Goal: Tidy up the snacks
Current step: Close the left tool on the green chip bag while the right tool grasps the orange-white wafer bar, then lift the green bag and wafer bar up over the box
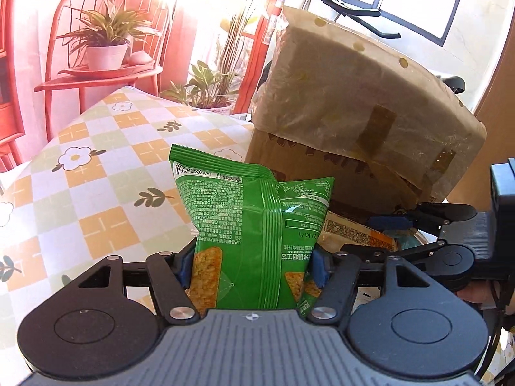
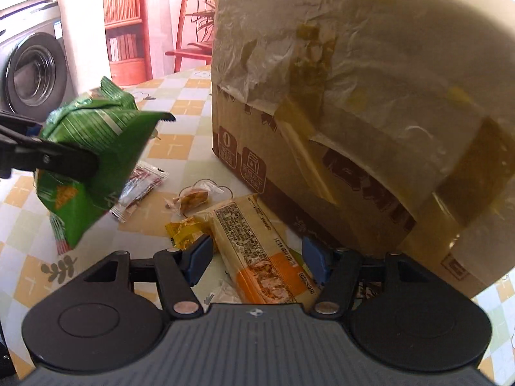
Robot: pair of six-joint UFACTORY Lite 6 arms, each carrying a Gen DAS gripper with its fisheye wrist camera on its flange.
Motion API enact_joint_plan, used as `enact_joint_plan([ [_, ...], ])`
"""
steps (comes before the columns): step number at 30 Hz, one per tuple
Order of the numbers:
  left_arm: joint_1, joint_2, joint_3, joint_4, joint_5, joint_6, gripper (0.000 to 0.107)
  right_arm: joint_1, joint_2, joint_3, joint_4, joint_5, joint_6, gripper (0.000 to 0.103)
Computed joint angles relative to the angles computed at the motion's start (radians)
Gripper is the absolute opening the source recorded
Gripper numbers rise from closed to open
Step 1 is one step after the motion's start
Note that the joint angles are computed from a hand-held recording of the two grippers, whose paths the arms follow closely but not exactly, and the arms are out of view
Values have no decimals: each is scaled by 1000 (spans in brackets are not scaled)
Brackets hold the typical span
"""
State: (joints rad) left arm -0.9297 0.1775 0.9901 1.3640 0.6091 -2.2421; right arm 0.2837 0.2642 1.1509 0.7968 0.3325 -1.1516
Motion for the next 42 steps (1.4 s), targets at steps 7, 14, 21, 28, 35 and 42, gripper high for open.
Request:
enact_joint_plan([
  [7, -1, -24, -20, -8, 34, 0, 69, 2, 3, -8, -14, 14, 35, 44],
  [14, -30, -48, -36, -7, 72, -21, 69, -30, -161, -162, 81, 48, -59, 38],
  [21, -69, -79, -17, -12, 132, -1, 69, -82, -344, -264, 260, 135, -235, 38],
  [28, -68, -171, 25, -3, 204, 70, 69, -81, -441, -211, 365, 177, -301, 38],
  [35, 0, -113, 261, -13, 216, 329, 69, -71, -431, -36, 458, 131, -342, 38],
  [42, 73, 160, 686, -30, 175, 548, 69, -15, -215, 252, 369, -76, -293, 38],
])
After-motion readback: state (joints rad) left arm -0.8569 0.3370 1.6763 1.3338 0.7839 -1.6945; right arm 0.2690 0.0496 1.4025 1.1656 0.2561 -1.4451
